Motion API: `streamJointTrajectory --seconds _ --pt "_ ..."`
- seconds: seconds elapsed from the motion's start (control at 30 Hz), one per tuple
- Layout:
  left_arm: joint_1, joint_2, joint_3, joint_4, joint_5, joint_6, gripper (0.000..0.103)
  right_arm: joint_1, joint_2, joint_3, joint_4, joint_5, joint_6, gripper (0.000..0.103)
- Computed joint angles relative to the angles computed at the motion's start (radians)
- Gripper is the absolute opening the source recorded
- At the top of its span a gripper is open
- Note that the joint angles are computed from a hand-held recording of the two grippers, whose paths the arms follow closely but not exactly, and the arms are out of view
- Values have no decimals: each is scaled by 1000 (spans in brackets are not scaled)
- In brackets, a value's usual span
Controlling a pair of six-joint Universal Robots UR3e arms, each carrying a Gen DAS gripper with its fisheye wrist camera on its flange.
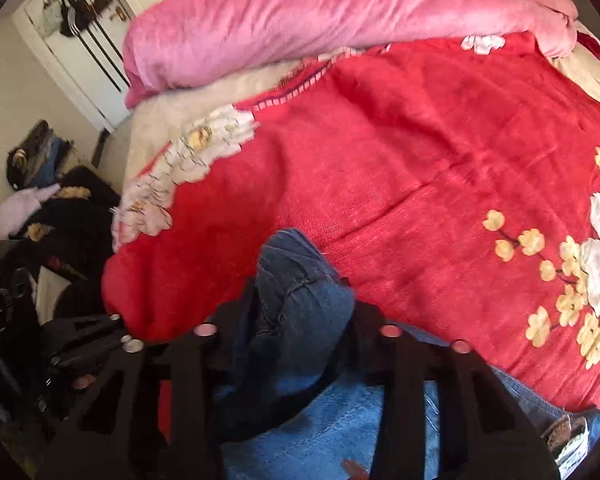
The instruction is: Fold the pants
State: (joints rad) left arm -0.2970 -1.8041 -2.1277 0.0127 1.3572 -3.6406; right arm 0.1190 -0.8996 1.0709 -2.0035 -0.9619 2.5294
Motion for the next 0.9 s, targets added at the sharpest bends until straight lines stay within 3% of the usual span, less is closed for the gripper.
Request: streamJointTrajectory --seconds 0.1,0.33,0.53,0.6,0.63,0.7,0.73,0.9 --pt "-8 9 8 -4 -20 16 77 -100 -128 163 -9 125 -59 30" --pt "-47 -43 104 -18 -89 21 89 -323 -356 394 111 316 -226 30" --pt "-101 -209 362 -71 -194 -3 91 -466 -441 454 255 388 -353 30" --pt "-138 -261 460 -95 -192 -7 91 -517 -464 473 300 415 -391 33" --pt "-162 -292 521 -113 -198 3 91 -552 -483 492 319 429 -411 34" --pt "-206 -343 624 -157 -196 33 91 -631 -537 570 276 433 -403 49" --pt "-232 -368 671 -181 -187 51 91 -673 -562 618 225 425 -371 61" --pt "-299 -473 808 -284 -191 89 91 -874 -665 815 171 337 -336 74"
